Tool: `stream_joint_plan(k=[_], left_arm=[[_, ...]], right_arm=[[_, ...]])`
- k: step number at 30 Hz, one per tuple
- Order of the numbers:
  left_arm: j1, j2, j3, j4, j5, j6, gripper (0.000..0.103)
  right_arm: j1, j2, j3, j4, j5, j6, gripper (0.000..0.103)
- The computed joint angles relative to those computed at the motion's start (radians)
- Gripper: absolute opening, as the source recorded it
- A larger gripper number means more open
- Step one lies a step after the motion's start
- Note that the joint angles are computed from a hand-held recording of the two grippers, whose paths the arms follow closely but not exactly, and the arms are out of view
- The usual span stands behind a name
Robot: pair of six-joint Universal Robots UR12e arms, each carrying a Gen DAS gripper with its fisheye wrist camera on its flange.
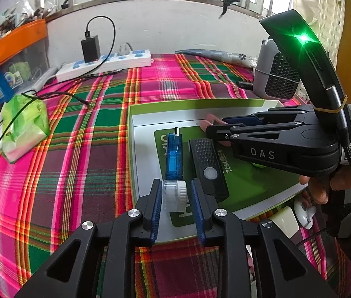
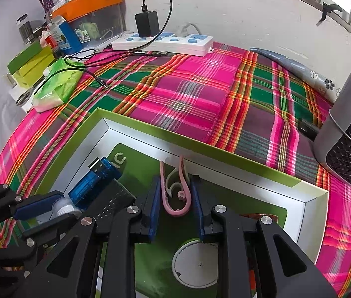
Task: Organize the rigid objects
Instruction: 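Lower both objects into the tray and open both tools, then withdraw both tools from the tray toward the remaining loose objects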
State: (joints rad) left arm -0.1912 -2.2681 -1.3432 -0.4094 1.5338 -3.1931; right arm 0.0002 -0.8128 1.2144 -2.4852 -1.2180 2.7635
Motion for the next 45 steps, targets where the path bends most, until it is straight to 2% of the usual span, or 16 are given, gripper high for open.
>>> stream_joint_plan(k=[4, 12, 14, 38, 45], left_arm=[[-0.002, 0.003, -0.005, 0.006, 0.001, 0.003, 0.027], [-0.007, 0.015, -0.021, 0.026, 0.008, 0.008, 0.031], [-0.009, 0.02, -0.027, 0.033, 0.008, 0.009, 0.032], [-0.017, 0.089, -0.129, 0.12, 0.011, -0.002, 0.032], [-0.018, 0.107, -0.162, 0.133, -0.011, -0.007, 0.033]], right_arm=[[-0.003, -0.007, 0.013, -0.019, 0.012, 0.014, 0.031], [-0.006, -0.022, 0.039, -0.056, 0.018, 0.027, 0.034], [-0.007, -0.029, 0.05, -0.068, 0.02, 0.027, 0.039], [-0.044, -0.15, 0.246, -0.261, 0.054, 0.101, 0.04], [-0.061, -0.182, 0.315, -0.314, 0.067, 0.123, 0.04]])
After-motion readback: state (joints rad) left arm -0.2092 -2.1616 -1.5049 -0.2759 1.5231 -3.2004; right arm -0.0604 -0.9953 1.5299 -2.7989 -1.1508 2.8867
